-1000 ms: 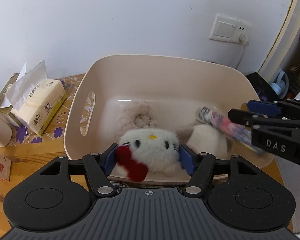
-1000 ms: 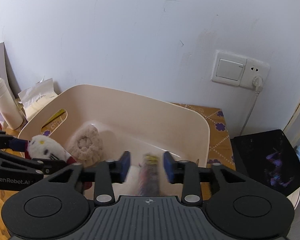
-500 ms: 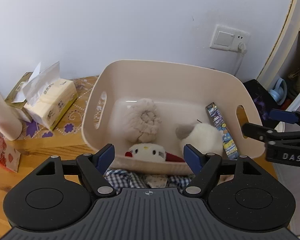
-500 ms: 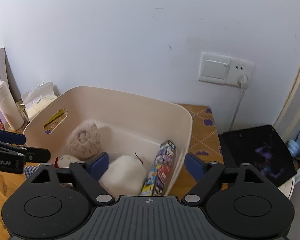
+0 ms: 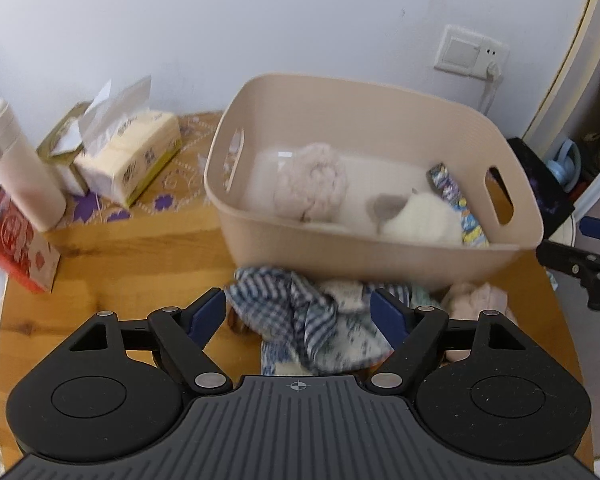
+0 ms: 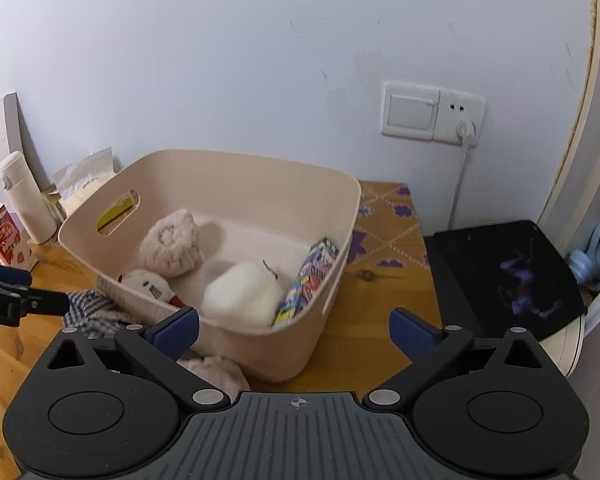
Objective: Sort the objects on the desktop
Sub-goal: 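Grasp the blue checked cloth with the left tool while the right tool grasps the pink sock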
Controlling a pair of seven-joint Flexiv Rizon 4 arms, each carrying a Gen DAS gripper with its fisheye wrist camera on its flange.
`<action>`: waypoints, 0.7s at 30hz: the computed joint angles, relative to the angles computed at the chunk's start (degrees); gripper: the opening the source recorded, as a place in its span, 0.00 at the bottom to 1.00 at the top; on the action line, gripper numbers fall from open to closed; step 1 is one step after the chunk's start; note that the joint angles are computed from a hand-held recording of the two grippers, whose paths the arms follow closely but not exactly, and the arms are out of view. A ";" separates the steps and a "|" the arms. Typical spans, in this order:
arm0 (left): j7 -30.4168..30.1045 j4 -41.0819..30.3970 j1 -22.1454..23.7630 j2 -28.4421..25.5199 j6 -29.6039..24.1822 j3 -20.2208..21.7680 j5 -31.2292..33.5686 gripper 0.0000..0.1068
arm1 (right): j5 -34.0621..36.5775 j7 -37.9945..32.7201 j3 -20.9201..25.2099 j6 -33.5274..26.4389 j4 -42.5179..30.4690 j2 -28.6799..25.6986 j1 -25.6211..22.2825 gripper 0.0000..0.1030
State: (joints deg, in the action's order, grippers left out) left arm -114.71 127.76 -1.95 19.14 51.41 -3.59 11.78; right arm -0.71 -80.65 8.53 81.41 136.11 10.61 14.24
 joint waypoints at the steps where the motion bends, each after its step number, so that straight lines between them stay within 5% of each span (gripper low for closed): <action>1: 0.11 0.40 -0.15 0.34 -0.40 0.06 -0.05 0.75 | 0.67 -0.27 -0.15 -0.22 0.27 0.31 0.27 1.00; 21: 4.75 5.57 -1.60 2.33 -0.19 0.66 -1.22 0.76 | 9.24 -6.11 -0.76 -7.24 3.63 3.58 3.91 1.00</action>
State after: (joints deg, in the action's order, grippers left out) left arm -109.96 133.33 -3.55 21.47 51.22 -2.94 10.56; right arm 8.53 -86.76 7.76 74.17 139.75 14.18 18.14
